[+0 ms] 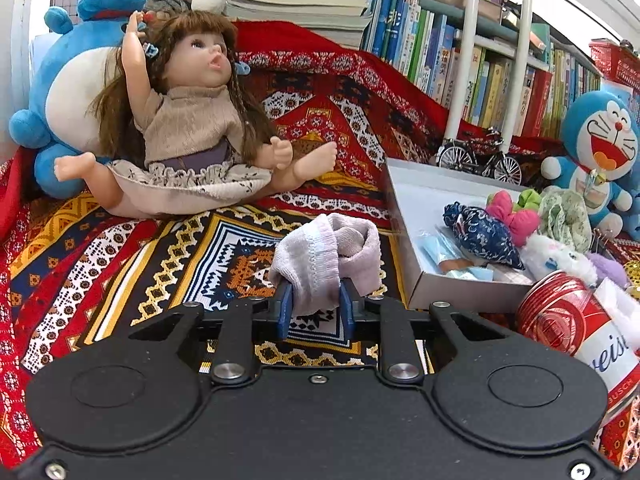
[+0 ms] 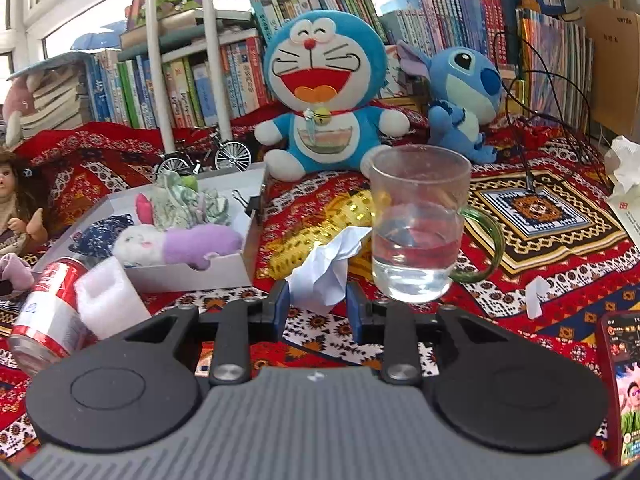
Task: Organize soft objects
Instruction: 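Grasp the pink knit sock with left tool while right tool grasps the white tissue, then carry the pink sock toward the tray with left tool while right tool carries the tissue there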
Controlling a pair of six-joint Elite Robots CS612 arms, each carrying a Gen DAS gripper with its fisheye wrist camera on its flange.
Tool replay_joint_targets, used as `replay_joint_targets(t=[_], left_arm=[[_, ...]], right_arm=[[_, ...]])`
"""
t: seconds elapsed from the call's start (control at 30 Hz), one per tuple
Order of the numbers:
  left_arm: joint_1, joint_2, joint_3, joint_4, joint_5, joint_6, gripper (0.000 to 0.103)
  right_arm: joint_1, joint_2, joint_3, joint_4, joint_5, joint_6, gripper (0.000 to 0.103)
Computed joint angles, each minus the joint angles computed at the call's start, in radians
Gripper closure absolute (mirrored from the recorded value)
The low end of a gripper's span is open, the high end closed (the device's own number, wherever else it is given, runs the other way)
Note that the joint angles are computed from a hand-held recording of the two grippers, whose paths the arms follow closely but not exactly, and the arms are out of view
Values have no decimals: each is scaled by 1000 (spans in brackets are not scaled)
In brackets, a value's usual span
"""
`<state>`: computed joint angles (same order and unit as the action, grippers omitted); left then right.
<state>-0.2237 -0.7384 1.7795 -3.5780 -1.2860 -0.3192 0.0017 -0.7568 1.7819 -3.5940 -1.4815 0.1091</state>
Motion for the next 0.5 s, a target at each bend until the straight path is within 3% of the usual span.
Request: replay_joint_targets(t=[0.5], left_arm=[[-4,-21,7,-46,-51,0,81]], right_arm=[[10,-12,-6,-28,39,-17,68]])
